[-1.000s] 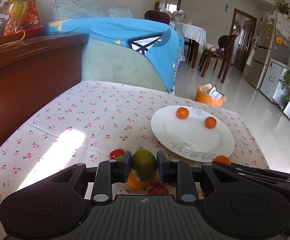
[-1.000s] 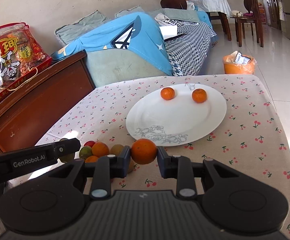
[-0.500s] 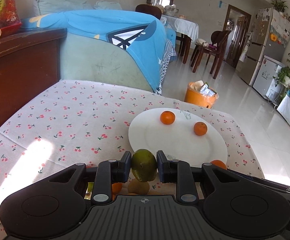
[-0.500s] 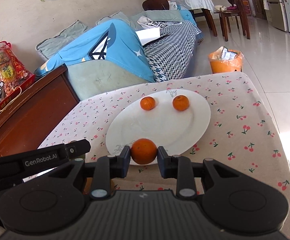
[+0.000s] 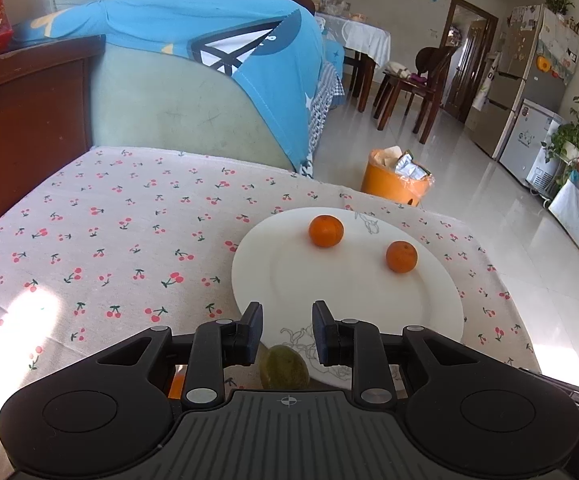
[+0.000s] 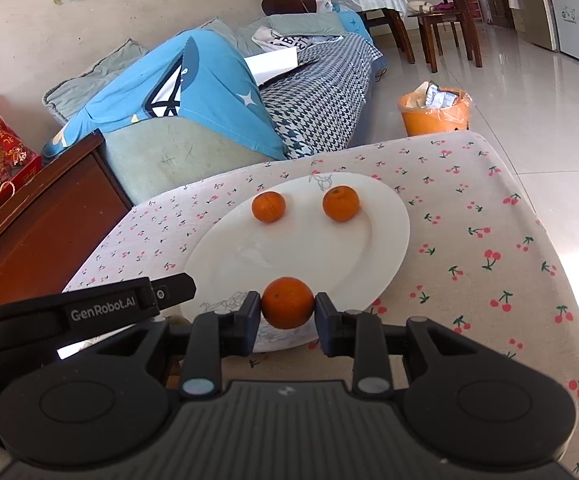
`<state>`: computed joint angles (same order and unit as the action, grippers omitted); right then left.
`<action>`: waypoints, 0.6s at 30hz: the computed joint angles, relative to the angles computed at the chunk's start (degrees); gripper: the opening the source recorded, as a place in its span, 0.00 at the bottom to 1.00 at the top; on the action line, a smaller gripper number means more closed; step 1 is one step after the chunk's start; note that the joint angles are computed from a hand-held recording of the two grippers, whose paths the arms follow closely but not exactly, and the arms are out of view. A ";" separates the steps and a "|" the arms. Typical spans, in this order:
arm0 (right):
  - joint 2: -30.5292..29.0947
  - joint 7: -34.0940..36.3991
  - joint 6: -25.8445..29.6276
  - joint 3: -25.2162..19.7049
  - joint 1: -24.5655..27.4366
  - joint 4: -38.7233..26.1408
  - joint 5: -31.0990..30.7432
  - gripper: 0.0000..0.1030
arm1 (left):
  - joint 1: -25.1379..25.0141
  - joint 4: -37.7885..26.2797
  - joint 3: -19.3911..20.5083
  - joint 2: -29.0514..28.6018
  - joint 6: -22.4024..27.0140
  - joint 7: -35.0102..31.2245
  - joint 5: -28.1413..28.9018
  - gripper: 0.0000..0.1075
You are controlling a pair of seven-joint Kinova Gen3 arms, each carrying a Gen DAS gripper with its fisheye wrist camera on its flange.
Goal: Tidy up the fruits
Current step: 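Lower the tangerine onto the plate and open the right tool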
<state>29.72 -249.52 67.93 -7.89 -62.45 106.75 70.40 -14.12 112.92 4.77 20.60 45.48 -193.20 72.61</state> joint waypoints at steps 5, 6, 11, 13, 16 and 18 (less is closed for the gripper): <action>-0.20 -1.06 1.17 -0.03 -0.61 0.33 0.72 0.32 | -1.41 -2.45 -0.89 0.44 2.20 4.11 -1.70 0.25; -0.31 -1.57 1.06 -0.15 -0.57 0.54 0.76 0.32 | -1.92 -3.09 -1.09 0.60 2.56 5.02 -2.32 0.26; -0.80 -5.27 0.27 -0.45 -0.22 1.69 0.80 0.33 | -4.68 -5.14 -1.59 1.13 3.88 7.67 -5.86 0.26; -1.06 -7.21 -0.43 -0.57 0.01 2.36 1.48 0.33 | -5.55 -5.94 -1.26 1.44 5.21 8.47 -7.83 0.26; -0.96 -6.74 -0.21 -0.91 0.31 1.86 0.59 0.33 | -5.52 -4.59 -1.42 0.47 5.45 5.30 -7.78 0.26; -1.13 -7.27 -0.22 -0.91 0.31 1.91 0.00 0.33 | -6.99 -4.48 0.06 0.32 8.76 2.57 -9.36 0.26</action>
